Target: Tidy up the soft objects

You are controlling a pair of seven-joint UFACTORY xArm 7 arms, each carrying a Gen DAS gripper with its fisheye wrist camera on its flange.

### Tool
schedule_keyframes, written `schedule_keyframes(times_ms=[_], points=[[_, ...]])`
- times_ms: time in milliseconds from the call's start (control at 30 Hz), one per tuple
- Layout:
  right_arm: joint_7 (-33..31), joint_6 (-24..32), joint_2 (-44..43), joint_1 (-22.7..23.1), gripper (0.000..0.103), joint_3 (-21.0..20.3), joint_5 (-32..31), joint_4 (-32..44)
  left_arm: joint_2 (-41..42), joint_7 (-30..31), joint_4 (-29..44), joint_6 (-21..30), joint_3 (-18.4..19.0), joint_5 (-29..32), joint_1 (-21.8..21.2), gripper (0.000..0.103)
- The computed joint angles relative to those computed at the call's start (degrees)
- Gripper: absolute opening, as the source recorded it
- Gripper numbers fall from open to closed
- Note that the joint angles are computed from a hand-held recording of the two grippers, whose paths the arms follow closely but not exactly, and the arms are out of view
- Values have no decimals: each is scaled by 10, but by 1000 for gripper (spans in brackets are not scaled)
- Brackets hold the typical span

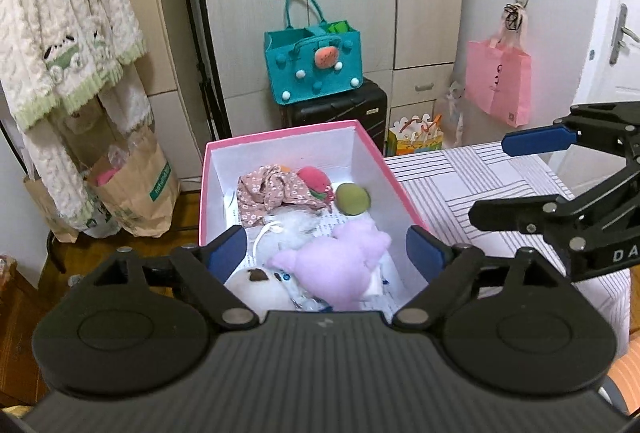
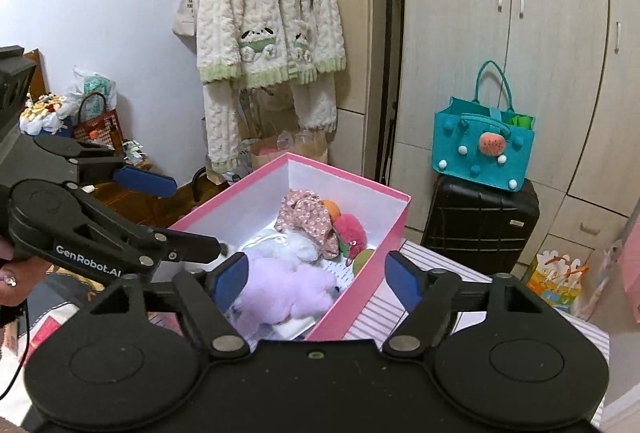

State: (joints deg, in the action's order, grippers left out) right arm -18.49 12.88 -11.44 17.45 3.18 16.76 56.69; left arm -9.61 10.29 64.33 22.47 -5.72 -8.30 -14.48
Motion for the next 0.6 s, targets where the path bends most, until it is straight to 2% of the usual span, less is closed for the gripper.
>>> schedule_keyframes(times_ms=[67,133,200,267,367,433,500,600], points=[[1,16,-22,2,91,-2,4,-12,-17,1,-10,3,-2,-1,-4,96],[31,32,-43,-15,97,13,-27,-24,-32,-4,-21,2,-7,3,-7,98],[104,55,-66,-59,102,51,-103,-33,-48,-11,-33,0,-11,12,-8,102],[168,95,-84,-90,102,79,-170,-33,-60,-20,-40,4,-14,19,-10,103],[216,129,-111,-99,102,87,-222,-42,-72,-48,-40,35,-24,36,-7,103],[244,116,-138,-99,102,81,-230,-69,-77,-85,-38,55,-38,63,3,103],[252,115,-164,-82,102,61,-209,-92,-89,-116,-45,66,-47,85,8,103],[269,114,-197,-83,102,54,-200,-121,-108,-145,-67,57,-54,103,7,103]])
